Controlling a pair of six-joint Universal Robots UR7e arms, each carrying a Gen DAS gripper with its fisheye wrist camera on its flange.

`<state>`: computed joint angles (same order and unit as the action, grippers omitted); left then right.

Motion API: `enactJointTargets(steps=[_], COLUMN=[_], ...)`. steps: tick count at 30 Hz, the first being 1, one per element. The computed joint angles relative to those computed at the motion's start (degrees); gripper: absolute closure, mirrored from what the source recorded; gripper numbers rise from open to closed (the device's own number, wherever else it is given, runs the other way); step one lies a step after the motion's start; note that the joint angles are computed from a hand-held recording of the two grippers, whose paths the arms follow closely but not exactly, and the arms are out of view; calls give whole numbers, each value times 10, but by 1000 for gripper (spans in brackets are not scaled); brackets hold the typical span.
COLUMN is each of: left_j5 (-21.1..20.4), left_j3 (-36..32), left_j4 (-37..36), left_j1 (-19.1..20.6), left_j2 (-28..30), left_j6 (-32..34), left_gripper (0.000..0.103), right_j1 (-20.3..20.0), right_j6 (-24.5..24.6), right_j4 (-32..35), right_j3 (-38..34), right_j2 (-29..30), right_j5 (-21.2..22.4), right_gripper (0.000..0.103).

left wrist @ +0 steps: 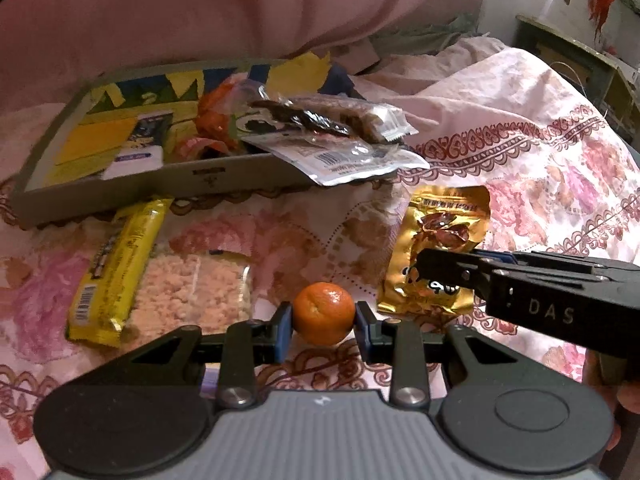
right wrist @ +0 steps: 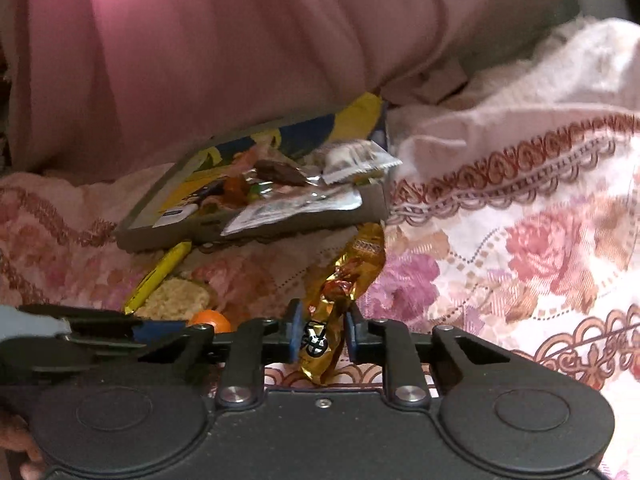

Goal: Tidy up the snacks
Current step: 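Carry the orange with the left gripper and gold packet with the right into the tray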

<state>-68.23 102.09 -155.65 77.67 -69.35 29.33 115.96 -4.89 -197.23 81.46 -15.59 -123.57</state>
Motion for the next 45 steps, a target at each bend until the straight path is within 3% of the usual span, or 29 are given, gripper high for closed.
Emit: enactJointTargets(steps=[14,21,28,32,39,45], left_j5=[11,19,19,21,36,54], left_j3=[22,24,3,-28,-111,-194], left_j4=[-14,-23,-34,-45,-59,-60], left_j1=[-12,-24,-32,-31,-28,-19], left_j2=[-54,-67,-57,-35,26,90], left_j6=[-8,-1,-3,-6,9,3], left_gripper=[67,67,67,67,67,67], right_j1=[31,38,29,18,-4,-22], right_j6=[-71,-87,-96,-81,-71,-59], right_j4=[-73,-147,-174,-156,-49,4], right_j3=[-1,12,-18,-63,-191,-255], right_j2=[16,13,16,22,61,95], right_j5=[-42,-17,24,47,78,101], right_gripper=[87,87,87,87,87,87])
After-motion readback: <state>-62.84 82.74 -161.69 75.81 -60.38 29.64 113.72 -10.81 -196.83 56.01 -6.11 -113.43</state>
